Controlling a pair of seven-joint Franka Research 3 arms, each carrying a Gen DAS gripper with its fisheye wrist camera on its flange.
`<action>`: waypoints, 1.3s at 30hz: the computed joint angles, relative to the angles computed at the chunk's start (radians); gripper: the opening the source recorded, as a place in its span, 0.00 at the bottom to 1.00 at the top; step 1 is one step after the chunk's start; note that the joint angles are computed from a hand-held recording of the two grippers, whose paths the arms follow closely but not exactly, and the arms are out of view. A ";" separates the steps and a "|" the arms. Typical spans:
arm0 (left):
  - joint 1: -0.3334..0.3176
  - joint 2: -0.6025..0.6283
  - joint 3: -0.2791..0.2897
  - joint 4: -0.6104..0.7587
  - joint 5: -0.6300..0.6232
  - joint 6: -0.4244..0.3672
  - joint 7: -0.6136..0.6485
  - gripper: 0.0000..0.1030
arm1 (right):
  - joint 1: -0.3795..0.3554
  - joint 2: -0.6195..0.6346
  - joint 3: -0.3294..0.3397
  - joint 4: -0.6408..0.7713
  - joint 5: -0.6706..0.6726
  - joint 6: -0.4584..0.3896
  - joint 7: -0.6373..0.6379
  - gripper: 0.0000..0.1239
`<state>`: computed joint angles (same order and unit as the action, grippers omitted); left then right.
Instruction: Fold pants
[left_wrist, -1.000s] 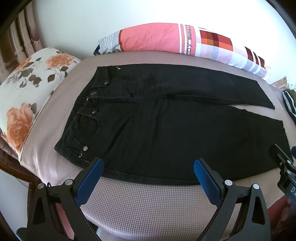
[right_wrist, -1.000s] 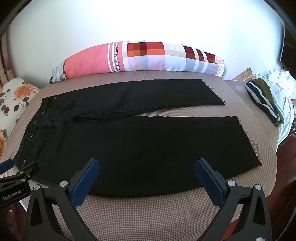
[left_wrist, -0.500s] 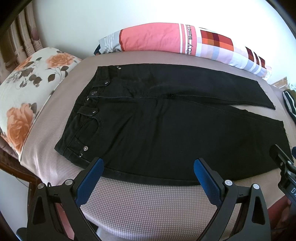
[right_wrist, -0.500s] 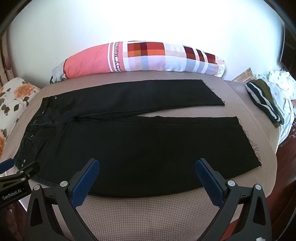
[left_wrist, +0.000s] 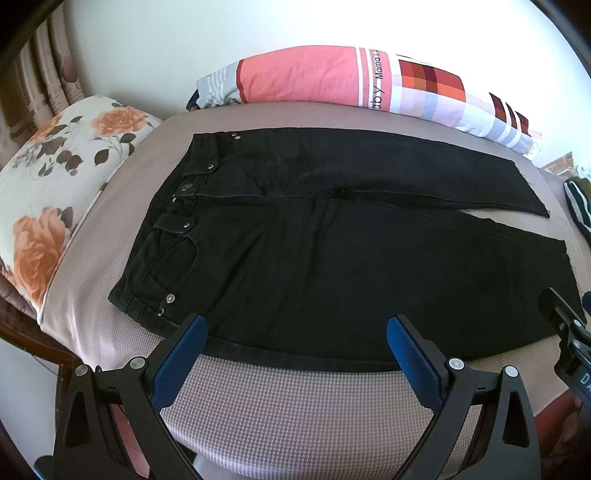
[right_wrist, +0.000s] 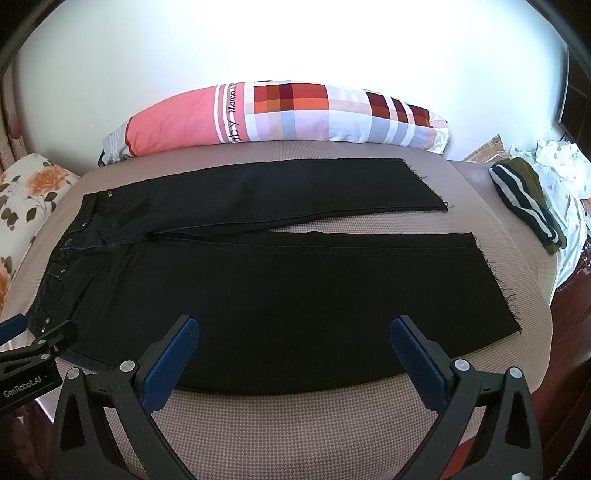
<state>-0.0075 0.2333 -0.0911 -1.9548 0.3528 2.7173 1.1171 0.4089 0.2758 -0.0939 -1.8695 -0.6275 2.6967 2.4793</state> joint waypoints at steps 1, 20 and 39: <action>-0.001 0.001 0.001 0.001 0.003 -0.001 -0.004 0.95 | 0.000 0.000 0.000 0.000 0.001 0.001 -0.001 0.83; 0.005 0.046 -0.002 0.063 -0.013 -0.014 0.030 0.95 | -0.001 0.019 -0.004 0.034 0.013 -0.021 -0.010 0.83; 0.044 0.256 0.013 0.367 -0.048 -0.061 0.133 0.94 | -0.048 0.195 0.018 0.272 0.381 -0.004 -0.293 0.83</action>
<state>0.0362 0.4893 -0.0781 -1.5873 0.3053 2.6563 1.2498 0.3606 0.4705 -0.0755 -1.5970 -0.2466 2.6925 2.1862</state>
